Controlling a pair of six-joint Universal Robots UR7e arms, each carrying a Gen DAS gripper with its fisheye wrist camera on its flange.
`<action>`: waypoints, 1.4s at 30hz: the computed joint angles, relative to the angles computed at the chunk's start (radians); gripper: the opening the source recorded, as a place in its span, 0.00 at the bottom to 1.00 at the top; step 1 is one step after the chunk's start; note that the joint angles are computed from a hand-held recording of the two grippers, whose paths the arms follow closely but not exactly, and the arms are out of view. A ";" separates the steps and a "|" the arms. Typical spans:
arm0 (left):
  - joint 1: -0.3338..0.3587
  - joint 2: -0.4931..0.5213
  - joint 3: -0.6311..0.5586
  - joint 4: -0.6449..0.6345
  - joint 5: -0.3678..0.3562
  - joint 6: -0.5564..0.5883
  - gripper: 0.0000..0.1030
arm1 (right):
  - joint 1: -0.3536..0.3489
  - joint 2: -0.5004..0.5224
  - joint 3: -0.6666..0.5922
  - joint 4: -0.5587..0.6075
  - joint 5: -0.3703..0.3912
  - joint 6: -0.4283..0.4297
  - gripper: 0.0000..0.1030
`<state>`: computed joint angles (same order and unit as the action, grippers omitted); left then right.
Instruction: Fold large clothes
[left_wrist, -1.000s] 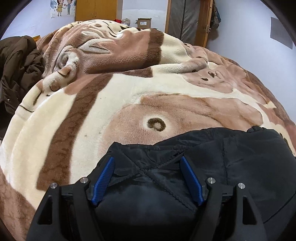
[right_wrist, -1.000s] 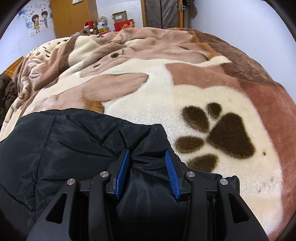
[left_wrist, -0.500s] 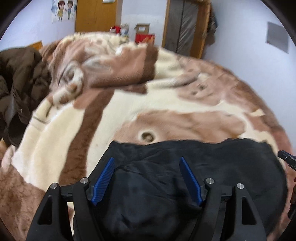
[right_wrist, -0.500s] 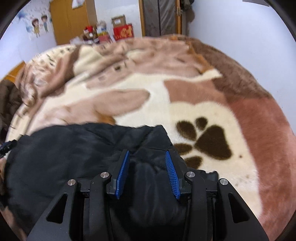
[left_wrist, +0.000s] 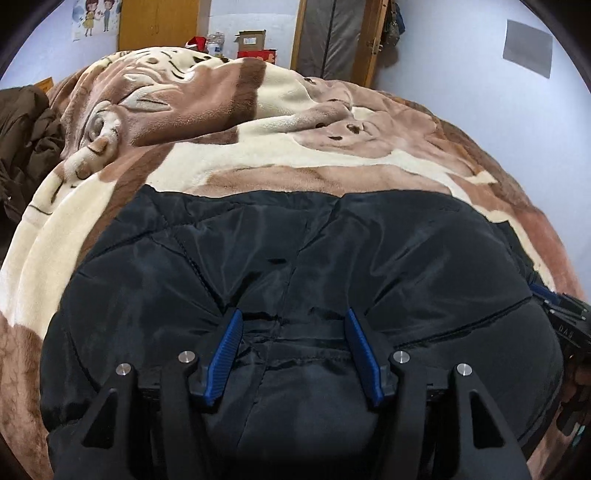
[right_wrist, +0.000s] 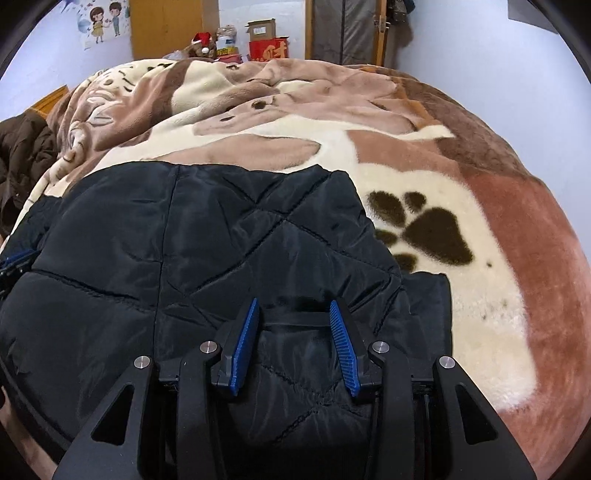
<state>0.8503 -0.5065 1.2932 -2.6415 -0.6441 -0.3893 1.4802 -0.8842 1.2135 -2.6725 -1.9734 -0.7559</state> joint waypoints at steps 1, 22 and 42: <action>0.002 0.003 -0.004 0.001 0.000 0.003 0.58 | -0.002 0.002 -0.002 -0.001 0.002 0.000 0.39; -0.040 -0.073 0.066 -0.045 0.004 0.009 0.56 | 0.048 -0.099 0.077 -0.002 0.086 0.038 0.39; 0.038 -0.101 0.034 0.009 0.093 0.026 0.47 | 0.023 0.048 -0.137 0.049 0.024 0.044 0.40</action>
